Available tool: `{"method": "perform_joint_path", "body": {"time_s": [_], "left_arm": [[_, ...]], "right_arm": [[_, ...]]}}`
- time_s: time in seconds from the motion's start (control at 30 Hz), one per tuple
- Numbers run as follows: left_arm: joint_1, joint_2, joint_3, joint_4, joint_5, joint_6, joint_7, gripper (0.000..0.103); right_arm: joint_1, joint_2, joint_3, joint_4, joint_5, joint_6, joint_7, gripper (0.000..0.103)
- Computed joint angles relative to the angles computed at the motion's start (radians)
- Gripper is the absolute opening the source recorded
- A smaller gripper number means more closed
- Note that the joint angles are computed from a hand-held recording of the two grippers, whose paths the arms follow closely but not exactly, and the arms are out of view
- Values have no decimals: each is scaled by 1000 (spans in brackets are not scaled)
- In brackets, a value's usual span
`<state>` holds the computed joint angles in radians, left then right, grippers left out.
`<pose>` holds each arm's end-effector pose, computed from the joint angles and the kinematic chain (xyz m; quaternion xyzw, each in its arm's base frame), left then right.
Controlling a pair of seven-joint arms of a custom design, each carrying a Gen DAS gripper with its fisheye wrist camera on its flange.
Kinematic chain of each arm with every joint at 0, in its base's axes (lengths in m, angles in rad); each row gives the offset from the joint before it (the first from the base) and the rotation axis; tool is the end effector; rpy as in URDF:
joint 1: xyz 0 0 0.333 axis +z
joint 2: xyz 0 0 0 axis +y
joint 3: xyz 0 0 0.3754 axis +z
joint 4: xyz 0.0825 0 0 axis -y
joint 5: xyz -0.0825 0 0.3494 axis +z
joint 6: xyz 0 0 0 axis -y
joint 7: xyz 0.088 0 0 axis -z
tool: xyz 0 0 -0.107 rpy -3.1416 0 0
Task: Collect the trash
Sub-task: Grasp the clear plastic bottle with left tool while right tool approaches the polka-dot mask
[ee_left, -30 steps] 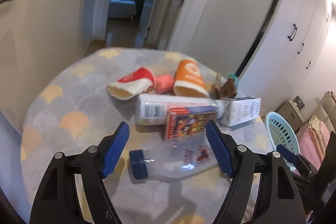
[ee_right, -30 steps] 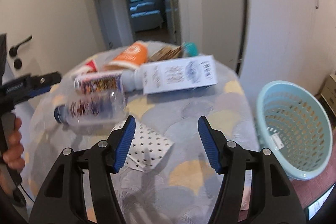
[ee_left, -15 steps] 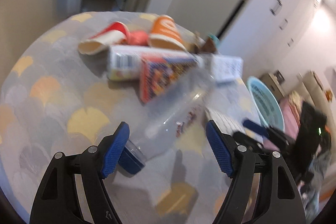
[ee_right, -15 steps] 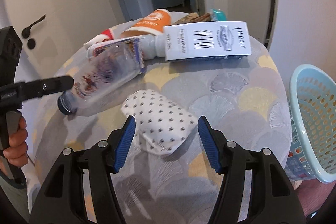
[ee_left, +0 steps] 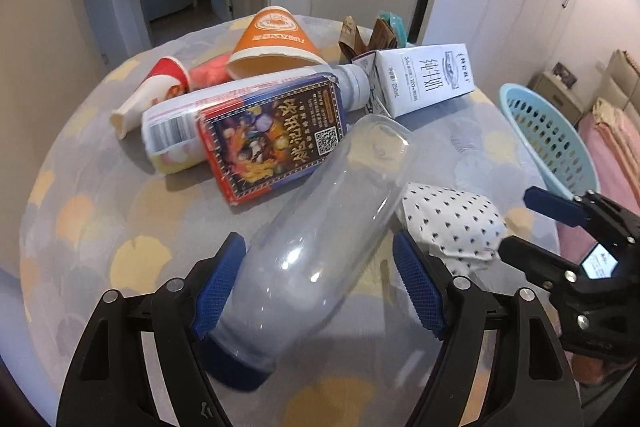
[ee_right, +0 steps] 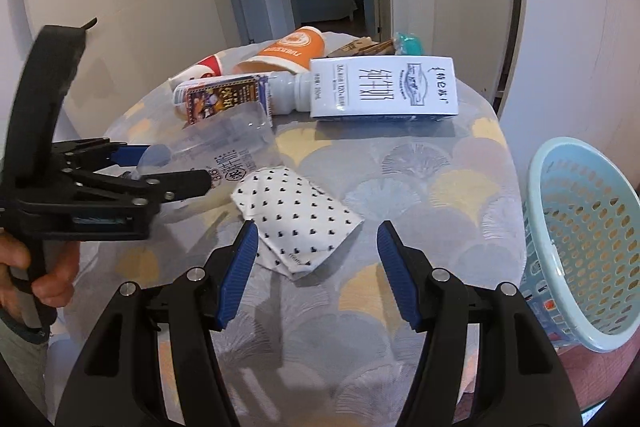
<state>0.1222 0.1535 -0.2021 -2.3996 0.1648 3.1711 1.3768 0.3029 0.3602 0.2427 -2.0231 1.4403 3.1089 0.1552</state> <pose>0.5314 -0.0539 0.4117 -0.6596 0.6866 -0.2384 0.1915 0.5559 0.2236 0.3846 -0.7932 0.4787 -0.1336 0.3520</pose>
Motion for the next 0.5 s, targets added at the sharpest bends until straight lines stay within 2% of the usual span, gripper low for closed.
{"method": "perform_joint_path", "body": {"time_s": [0.07, 0.1, 0.13, 0.2, 0.27, 0.3, 0.33, 0.5], "left_arm": [[-106, 6, 118, 13, 87, -5, -85, 69], [-137, 7, 152, 14, 107, -4, -105, 68], [-135, 6, 151, 14, 119, -2, -117, 67], [-198, 2, 225, 9, 187, 6, -188, 64], [-229, -6, 266, 0, 240, 14, -251, 59], [-226, -10, 266, -6, 247, 22, -270, 58], [-197, -16, 240, -15, 249, 31, -283, 56], [70, -53, -32, -88, 147, 112, -240, 53]], "right_arm": [[1, 3, -2, 4, -8, 2, 3, 58], [2, 5, 1, 8, -9, 5, -3, 58], [1, 7, 8, 12, -1, 11, -21, 58], [6, 13, 12, 22, 1, 18, -38, 58], [19, 30, 9, 35, -42, 24, -8, 58], [22, 38, 9, 39, -67, 28, 11, 59], [25, 47, 8, 42, -102, 30, 39, 59], [49, 86, -12, 46, -260, 38, 191, 62]]}}
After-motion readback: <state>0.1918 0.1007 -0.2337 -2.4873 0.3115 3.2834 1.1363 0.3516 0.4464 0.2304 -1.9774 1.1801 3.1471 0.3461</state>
